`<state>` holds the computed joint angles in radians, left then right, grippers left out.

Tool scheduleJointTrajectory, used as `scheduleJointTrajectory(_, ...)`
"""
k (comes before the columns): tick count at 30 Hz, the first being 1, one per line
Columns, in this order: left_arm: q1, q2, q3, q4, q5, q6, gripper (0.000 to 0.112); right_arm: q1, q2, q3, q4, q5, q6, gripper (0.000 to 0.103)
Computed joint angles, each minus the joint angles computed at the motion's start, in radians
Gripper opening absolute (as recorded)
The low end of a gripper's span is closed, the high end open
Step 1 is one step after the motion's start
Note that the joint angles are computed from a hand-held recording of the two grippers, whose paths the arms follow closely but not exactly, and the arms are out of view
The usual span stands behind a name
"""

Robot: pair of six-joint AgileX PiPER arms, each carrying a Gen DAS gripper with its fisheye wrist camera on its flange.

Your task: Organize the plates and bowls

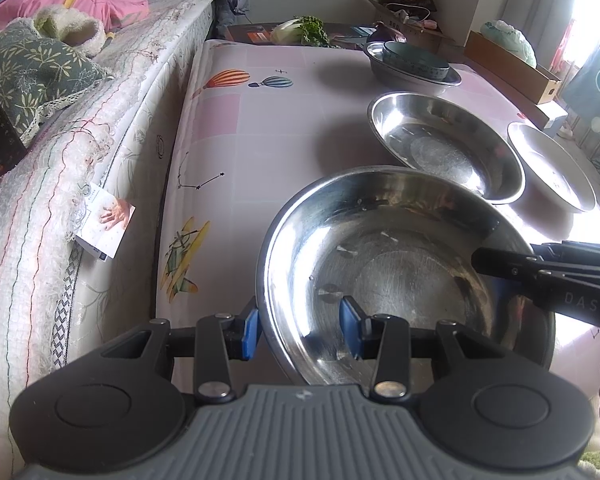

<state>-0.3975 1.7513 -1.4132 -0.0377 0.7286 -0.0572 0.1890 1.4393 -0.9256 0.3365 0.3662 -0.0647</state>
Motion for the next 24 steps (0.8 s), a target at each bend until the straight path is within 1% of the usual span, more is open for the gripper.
scheduleJointTrajectory(24, -0.003, 0.002, -0.002, 0.001, 0.001, -0.002, 0.042, -0.006, 0.0, 0.001, 0.012, 0.002, -0.012, 0.027)
